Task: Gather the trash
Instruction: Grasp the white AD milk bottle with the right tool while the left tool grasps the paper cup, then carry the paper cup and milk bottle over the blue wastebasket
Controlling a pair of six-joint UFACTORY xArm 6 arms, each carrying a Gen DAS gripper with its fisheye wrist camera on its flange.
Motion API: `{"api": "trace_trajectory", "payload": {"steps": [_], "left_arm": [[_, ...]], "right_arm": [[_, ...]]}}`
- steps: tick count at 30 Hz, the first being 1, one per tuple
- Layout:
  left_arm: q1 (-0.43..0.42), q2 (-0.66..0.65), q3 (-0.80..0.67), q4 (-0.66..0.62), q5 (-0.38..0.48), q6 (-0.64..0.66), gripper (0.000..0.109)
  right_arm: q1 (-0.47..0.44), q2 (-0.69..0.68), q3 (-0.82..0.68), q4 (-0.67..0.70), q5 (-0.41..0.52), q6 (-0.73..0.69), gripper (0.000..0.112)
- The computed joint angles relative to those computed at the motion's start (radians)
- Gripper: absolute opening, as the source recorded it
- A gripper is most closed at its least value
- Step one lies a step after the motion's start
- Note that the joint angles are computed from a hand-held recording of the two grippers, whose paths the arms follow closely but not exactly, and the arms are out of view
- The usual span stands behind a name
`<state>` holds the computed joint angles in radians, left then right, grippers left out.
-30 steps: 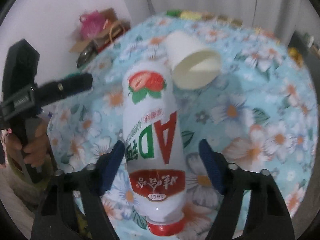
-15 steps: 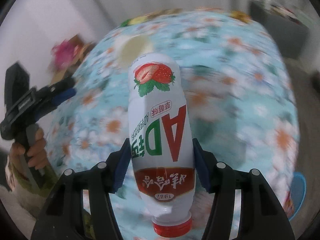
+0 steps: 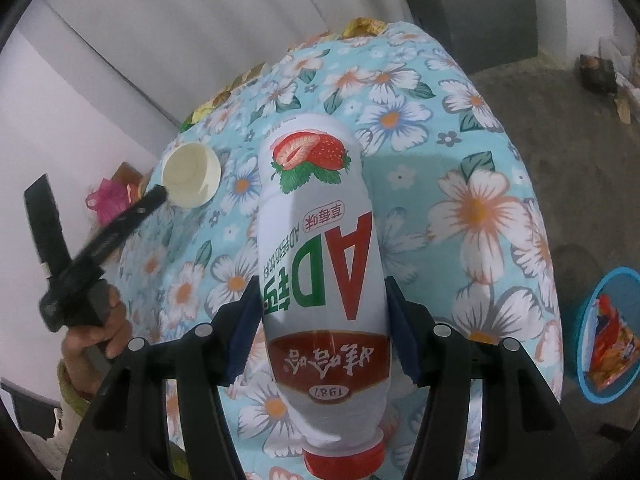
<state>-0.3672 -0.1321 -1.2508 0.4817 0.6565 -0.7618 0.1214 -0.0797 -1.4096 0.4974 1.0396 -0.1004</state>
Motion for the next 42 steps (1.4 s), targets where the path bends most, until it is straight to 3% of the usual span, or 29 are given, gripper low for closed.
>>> {"api": "trace_trajectory", "payload": {"steps": [2, 8, 17, 32, 42], "left_arm": [[-0.006, 0.015, -0.010, 0.044, 0.012, -0.022, 0.041], [-0.007, 0.025, -0.013, 0.088, 0.047, -0.066, 0.018], [-0.022, 0.017, -0.010, 0.166, 0.087, -0.110, 0.005], [-0.062, -0.001, 0.007, 0.282, 0.105, -0.144, 0.002], [-0.078, -0.010, 0.005, 0.328, 0.113, -0.161, 0.002]], "right_arm": [[-0.008, -0.005, 0.013, 0.020, -0.007, -0.014, 0.056], [-0.023, -0.021, 0.034, 0.060, -0.009, -0.043, 0.056], [-0.033, -0.019, 0.032, 0.077, 0.003, -0.059, 0.056], [-0.010, 0.032, -0.033, 0.027, 0.057, -0.051, 0.060], [-0.002, 0.026, -0.021, 0.028, 0.035, -0.047, 0.060]]}}
